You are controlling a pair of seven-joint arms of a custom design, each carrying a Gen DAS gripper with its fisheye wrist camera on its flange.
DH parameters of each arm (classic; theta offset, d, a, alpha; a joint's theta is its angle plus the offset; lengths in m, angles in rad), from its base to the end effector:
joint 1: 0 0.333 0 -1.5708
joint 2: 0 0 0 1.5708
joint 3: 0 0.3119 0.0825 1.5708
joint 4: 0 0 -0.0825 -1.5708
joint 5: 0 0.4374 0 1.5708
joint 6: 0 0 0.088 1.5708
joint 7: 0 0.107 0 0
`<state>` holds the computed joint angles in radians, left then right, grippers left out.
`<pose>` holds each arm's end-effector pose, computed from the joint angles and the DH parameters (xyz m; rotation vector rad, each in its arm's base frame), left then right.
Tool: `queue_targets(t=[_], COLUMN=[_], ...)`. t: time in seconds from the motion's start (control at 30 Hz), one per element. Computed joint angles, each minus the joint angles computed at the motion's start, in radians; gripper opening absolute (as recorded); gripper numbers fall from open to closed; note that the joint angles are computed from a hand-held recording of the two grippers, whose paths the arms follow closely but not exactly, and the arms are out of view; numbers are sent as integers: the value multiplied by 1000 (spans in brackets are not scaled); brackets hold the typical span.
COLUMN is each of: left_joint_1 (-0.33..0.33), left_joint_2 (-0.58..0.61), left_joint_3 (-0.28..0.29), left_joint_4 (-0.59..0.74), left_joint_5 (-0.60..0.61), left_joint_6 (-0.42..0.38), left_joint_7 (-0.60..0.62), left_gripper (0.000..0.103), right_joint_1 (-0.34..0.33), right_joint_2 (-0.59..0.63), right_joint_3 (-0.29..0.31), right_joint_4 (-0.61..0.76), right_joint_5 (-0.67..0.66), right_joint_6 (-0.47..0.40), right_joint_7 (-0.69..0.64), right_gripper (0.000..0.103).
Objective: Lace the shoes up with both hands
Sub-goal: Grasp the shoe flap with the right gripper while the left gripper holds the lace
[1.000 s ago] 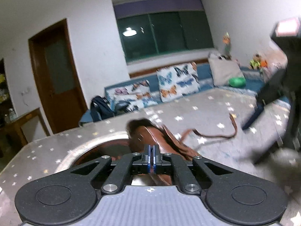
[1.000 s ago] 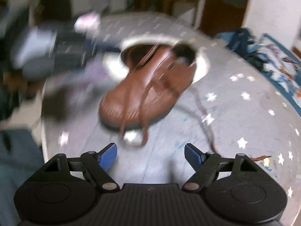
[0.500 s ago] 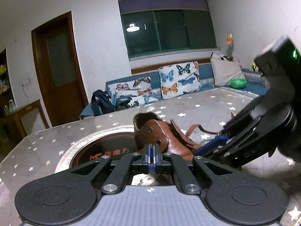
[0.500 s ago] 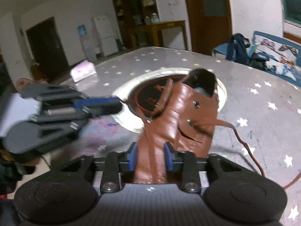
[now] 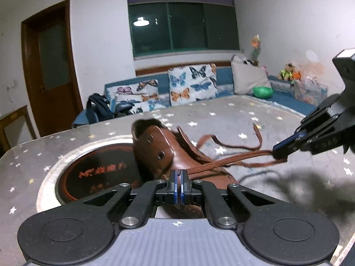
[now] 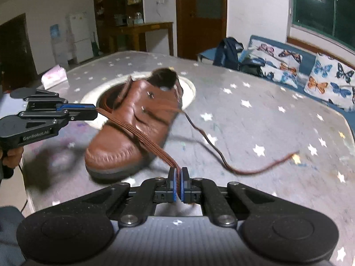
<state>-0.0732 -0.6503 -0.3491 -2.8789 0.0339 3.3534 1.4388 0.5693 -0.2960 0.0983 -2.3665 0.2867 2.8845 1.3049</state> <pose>0.3761 -0.1692 0.4468 -1.2312 1.8334 -1.0205 0.4394 0.3289 0.5063 -2.1314 0.9975 -0.3980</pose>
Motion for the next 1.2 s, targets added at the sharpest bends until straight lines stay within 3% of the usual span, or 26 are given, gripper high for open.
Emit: queue_targets(t=[0.13,0.2,0.23,0.37,0.5,0.63,0.9,1.03,1.2], left_joint_1=[-66,-89,-88,-142,-160,-169,-193,-195,-212], left_joint_2=[20,23,24,34,38,39,46,49,49], left_joint_3=[81,109,109,176,202,215,250,254,277], left_joint_4=[4,3,3,3,3,7,7,9,6], left_joint_5=[32,43,44,48,49,53,51,49,56], left_joint_6=[-16,-21,-24,-27,-27,-35,-30,-28,-25], left_joint_7=[30,46,49,62,73,90,112,117,132], left_gripper=[3,4,4,5,6,6,6,6,6], right_joint_1=[3,2,18,122,180,164,72,34,20], right_joint_2=[-5,-3,-3,20,106,206,261,250,259], right_joint_3=[-9,-3,-13,-75,-98,-72,23,69,88], right_joint_4=[6,11,12,51,148,254,312,299,320], right_joint_5=[-2,-7,16,200,395,499,507,482,502], right_joint_6=[-61,-66,-55,-17,-31,-80,-116,-105,-132], right_joint_7=[-31,-51,-82,-281,-479,-581,-602,-598,-621], right_gripper=[4,12,21,24,27,30,31,18,18])
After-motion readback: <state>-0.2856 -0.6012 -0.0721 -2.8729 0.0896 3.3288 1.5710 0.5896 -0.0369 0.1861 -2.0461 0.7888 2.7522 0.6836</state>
